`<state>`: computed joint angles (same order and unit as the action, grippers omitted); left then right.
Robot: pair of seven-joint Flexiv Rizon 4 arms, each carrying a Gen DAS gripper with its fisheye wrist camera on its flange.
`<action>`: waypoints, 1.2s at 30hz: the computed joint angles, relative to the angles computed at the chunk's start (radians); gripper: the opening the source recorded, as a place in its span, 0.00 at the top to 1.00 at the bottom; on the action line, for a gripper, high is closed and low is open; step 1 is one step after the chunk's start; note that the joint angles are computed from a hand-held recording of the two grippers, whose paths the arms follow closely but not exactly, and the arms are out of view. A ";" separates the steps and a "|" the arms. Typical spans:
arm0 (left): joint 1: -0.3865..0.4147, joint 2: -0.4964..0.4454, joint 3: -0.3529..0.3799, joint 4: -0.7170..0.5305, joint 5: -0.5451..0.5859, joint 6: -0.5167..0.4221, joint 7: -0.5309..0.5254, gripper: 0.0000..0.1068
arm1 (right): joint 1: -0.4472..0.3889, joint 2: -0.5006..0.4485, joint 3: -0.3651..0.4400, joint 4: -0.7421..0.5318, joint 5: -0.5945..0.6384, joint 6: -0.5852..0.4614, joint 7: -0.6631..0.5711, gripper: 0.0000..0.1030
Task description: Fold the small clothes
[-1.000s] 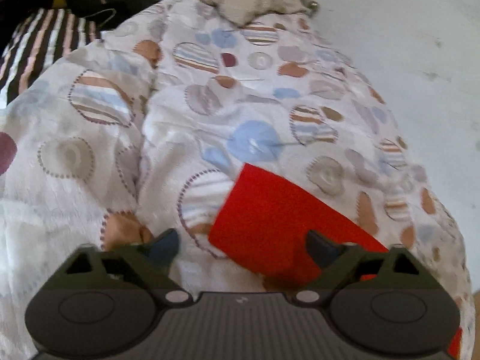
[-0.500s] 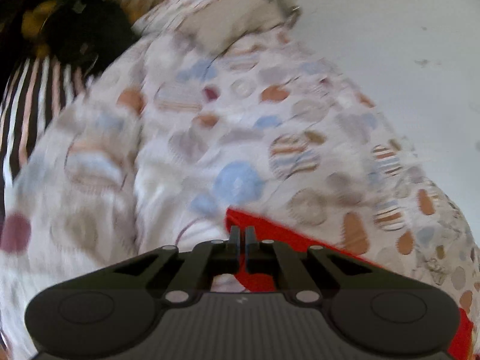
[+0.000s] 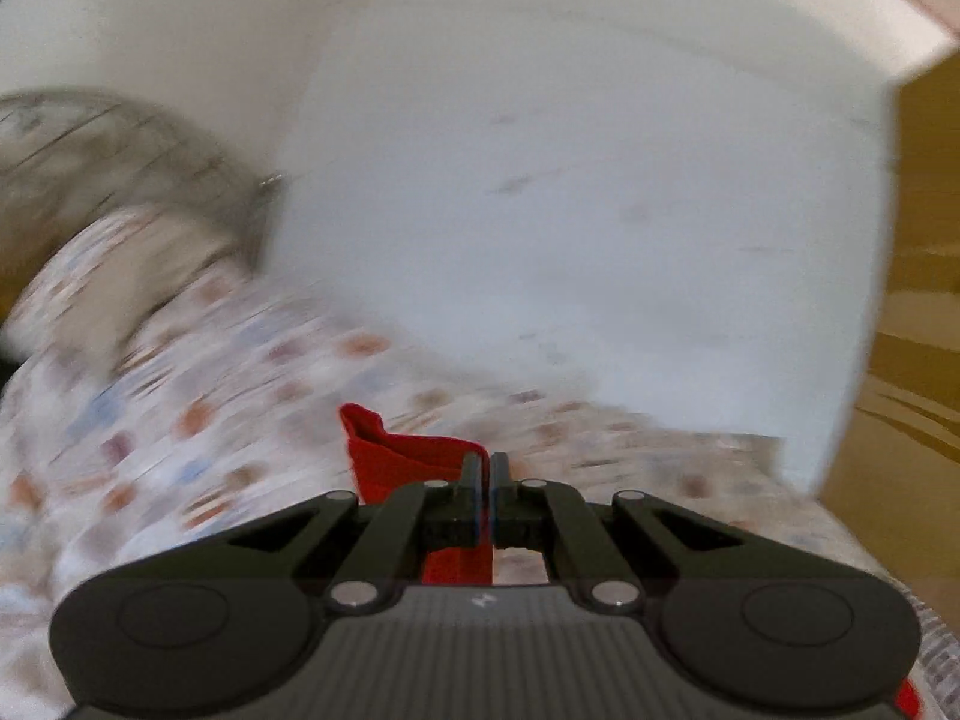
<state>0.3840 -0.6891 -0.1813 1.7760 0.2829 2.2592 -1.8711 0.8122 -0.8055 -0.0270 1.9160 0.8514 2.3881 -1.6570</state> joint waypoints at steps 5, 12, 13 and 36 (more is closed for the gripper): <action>-0.022 0.029 -0.104 -0.037 0.212 -0.030 0.033 1.00 | -0.023 0.010 0.022 0.044 0.008 0.065 0.025 0.00; 0.052 -0.066 -0.411 -0.073 0.462 -0.205 0.018 1.00 | -0.045 0.015 0.043 0.083 0.112 0.181 -0.018 0.00; 0.071 -0.102 -0.467 -0.074 0.486 -0.238 0.027 1.00 | -0.064 0.013 0.061 0.099 0.098 0.209 0.000 0.00; 0.109 -0.082 -0.356 0.248 0.249 -0.249 0.233 0.10 | -0.115 0.031 0.114 0.168 0.106 0.238 0.038 0.00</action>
<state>0.4930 -0.7710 -0.5377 2.0242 0.5318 2.0104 -1.6384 0.6970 -0.7749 0.0866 2.0845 0.9569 2.6263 -1.6192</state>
